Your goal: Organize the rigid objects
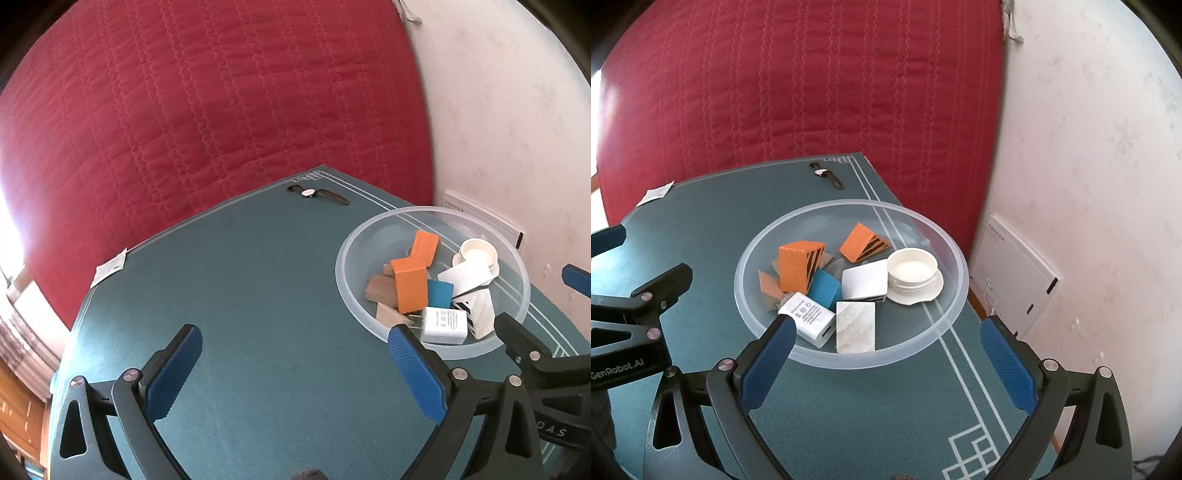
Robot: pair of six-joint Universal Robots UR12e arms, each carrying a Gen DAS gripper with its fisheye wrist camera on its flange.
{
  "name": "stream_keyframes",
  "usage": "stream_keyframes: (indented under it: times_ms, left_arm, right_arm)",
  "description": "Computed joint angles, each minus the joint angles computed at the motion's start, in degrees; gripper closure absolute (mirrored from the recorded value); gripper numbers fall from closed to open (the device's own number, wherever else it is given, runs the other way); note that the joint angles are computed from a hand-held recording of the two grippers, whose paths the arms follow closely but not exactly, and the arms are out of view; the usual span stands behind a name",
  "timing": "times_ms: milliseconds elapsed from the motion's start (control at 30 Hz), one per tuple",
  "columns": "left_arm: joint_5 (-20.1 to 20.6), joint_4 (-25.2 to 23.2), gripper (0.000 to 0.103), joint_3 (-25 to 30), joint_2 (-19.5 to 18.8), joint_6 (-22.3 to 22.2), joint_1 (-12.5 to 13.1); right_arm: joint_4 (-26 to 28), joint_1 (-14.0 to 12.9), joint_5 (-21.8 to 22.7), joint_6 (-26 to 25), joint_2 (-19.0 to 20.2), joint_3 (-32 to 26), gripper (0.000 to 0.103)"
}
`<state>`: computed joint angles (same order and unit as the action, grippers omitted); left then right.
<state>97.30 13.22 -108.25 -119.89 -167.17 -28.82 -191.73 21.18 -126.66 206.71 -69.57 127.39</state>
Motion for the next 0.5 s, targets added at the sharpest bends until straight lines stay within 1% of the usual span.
stream_keyframes:
  times_ms: [233, 500]
  left_arm:
    - [0.21, 0.07, 0.001, -0.18, -0.04, 0.97, -0.20]
    - [0.31, -0.43, 0.001, -0.27, 0.04, 1.06, -0.01]
  right_arm:
    - [0.44, -0.03, -0.04, 0.29, 0.07, -0.05, 0.002]
    - [0.71, -0.01, -0.04, 0.37, 0.09, -0.10, 0.002]
